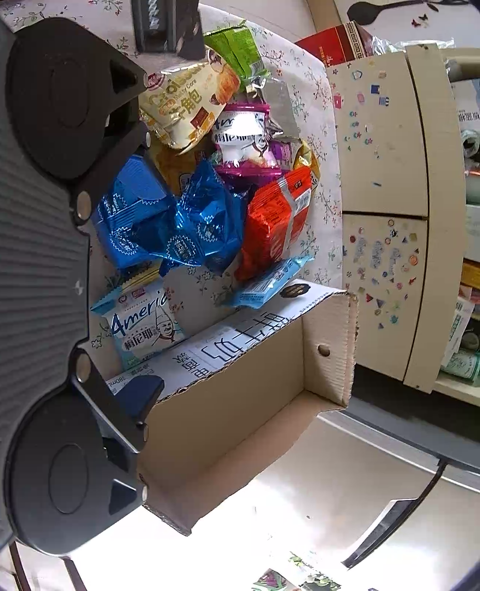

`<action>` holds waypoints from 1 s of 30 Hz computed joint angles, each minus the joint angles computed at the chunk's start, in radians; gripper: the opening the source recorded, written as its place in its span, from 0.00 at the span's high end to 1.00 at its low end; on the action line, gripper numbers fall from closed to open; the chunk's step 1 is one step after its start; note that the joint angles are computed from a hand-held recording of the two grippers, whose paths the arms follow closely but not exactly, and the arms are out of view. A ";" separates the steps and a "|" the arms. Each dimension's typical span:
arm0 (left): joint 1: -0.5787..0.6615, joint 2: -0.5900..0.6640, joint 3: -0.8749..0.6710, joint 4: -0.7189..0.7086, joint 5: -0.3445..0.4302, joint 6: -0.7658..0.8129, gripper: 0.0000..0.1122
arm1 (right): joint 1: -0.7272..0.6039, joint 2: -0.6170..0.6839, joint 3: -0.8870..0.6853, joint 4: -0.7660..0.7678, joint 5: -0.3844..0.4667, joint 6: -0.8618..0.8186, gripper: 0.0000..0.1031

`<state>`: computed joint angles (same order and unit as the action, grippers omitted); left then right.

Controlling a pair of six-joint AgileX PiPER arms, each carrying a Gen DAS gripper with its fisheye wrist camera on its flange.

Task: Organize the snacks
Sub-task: 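Move the right tool down onto the blue foil bag while the left tool approaches the croissant bag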

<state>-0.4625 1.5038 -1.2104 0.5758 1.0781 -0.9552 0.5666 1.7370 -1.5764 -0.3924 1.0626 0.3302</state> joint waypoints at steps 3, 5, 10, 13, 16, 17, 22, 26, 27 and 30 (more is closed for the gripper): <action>-0.003 0.007 -0.001 -0.007 0.000 0.003 0.09 | 0.002 0.000 0.001 0.007 0.002 -0.004 0.00; -0.011 0.009 -0.001 -0.001 0.005 -0.001 0.09 | 0.008 -0.003 0.006 -0.005 -0.001 0.001 0.00; -0.022 0.010 0.000 0.006 0.010 -0.008 0.09 | 0.007 -0.003 0.007 -0.005 0.000 -0.001 0.00; -0.026 0.011 0.000 0.011 0.012 -0.012 0.09 | 0.009 -0.003 0.009 -0.010 -0.001 0.001 0.00; -0.027 0.011 0.000 0.013 0.013 -0.015 0.09 | 0.009 -0.003 0.010 -0.012 -0.002 0.002 0.00; -0.027 0.011 0.000 0.013 0.013 -0.017 0.09 | 0.010 -0.002 0.010 -0.015 -0.003 0.002 0.00; -0.035 0.009 0.003 0.023 0.016 -0.027 0.09 | 0.014 -0.004 0.019 -0.027 -0.005 0.009 0.00; -0.041 0.003 0.006 0.030 0.009 -0.025 0.09 | 0.018 -0.004 0.024 -0.038 -0.005 0.015 0.00; -0.041 0.002 0.006 0.029 0.008 -0.026 0.09 | 0.018 -0.004 0.026 -0.041 -0.007 0.016 0.00; -0.039 0.000 0.009 0.027 0.007 -0.025 0.09 | 0.017 -0.004 0.027 -0.041 -0.010 0.014 0.00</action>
<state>-0.5019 1.5038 -1.2019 0.6031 1.0847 -0.9805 0.5837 1.7331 -1.5497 -0.4336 1.0524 0.3442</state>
